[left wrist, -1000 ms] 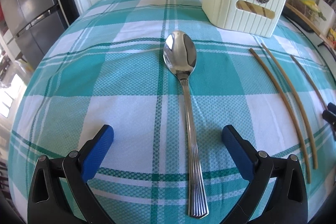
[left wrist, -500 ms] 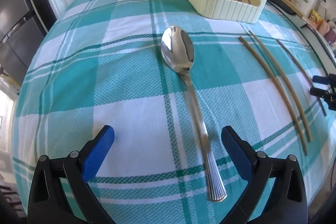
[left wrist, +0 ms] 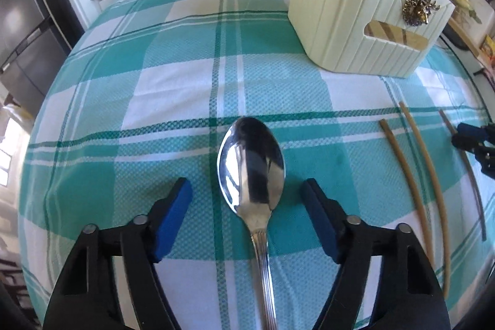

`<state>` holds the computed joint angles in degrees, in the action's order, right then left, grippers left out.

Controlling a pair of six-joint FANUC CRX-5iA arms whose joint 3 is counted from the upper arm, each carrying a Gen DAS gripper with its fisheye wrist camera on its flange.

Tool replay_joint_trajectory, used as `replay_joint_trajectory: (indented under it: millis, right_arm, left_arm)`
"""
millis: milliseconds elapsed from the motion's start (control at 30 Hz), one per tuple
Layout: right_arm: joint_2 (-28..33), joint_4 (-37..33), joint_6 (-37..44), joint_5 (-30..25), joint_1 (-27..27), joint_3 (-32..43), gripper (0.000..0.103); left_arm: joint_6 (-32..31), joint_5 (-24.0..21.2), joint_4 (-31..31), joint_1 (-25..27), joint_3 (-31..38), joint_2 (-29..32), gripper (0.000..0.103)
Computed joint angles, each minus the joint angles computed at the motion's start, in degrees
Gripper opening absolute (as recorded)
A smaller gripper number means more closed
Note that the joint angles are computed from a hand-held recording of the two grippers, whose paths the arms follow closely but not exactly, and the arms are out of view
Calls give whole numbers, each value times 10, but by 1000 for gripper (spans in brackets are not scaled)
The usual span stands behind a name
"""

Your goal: Organize utensils

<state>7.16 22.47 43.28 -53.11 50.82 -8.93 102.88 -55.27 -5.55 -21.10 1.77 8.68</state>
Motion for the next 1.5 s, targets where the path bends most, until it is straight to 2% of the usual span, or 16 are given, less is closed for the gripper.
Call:
replay_joint_trajectory:
  millis: [33, 67, 100, 233, 333, 467, 600, 767, 1133, 1500]
  right_arm:
    - [6, 4, -4, -2, -1, 6, 25]
    - [10, 4, -4, -4, -2, 12, 12]
    - [12, 2, -3, -6, -3, 16, 6]
    - [-2, 20, -37, 10, 1, -1, 6]
    - [-58, 65, -102, 60, 16, -55, 6]
    - [-126, 127, -171, 90, 44, -105, 6]
    - [-186, 202, -239, 88, 85, -144, 6]
    - [-232, 272, -299, 75, 125, -171, 6]
    - [-236, 342, -333, 73, 134, -168, 6]
    - [-204, 330, -265, 68, 96, -108, 6]
  left_arm:
    - [-10, 6, 4, -1, -2, -2, 48]
    - [-12, 9, 4, -2, -2, -2, 41]
    - [-17, 10, 8, 0, -2, -2, 41]
    - [-38, 38, 41, 16, -38, -33, 41]
    - [-45, 63, 46, 20, -68, -77, 41]
    - [-65, 89, 54, 19, -101, -138, 41]
    - [-77, 105, 64, 13, -126, -191, 41]
    - [-102, 119, 89, 10, -148, -238, 41]
    - [-144, 130, 136, 17, -143, -256, 41]
    - [-213, 129, 234, 47, -97, -228, 40]
